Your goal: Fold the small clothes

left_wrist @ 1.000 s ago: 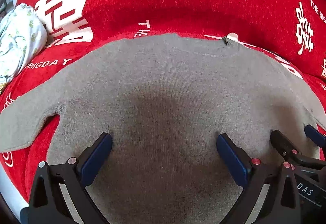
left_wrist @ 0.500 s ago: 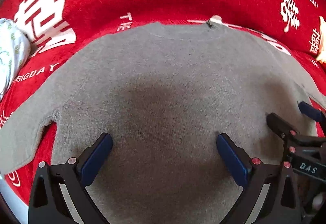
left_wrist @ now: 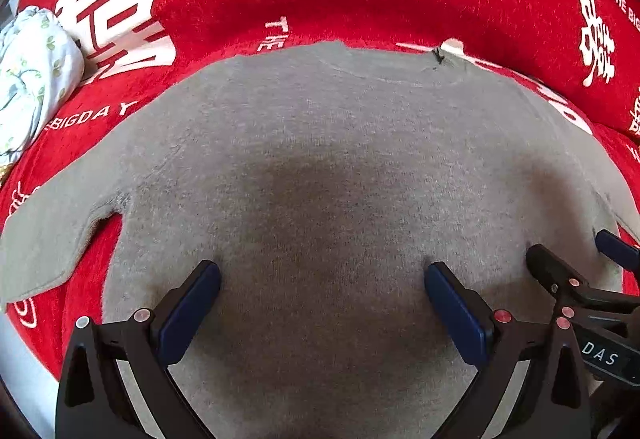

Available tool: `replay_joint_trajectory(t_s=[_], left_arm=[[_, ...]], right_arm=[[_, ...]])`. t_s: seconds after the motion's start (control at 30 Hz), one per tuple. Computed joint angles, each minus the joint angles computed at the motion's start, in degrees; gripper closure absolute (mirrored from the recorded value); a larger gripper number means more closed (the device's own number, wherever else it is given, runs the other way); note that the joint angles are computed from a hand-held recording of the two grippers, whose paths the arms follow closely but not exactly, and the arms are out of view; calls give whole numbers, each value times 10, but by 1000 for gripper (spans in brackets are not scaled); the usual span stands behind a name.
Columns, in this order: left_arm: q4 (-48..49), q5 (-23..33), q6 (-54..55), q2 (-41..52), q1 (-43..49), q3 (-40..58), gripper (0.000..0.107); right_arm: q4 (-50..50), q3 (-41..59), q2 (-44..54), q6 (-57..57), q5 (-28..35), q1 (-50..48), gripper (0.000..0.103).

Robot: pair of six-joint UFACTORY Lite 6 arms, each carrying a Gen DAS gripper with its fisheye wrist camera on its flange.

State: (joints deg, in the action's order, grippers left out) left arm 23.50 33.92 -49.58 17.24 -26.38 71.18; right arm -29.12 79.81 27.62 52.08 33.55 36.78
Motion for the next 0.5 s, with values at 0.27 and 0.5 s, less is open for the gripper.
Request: replay_joint_trajectory(t_s=[0.27, 0.5], left_arm=[[-130, 39, 73, -21, 26, 30, 4], [-46, 104, 4, 4, -19, 89, 4]], right_arm=[[37, -17, -66, -38, 2, -14, 0], [58, -41, -94, -62, -1, -37, 0]])
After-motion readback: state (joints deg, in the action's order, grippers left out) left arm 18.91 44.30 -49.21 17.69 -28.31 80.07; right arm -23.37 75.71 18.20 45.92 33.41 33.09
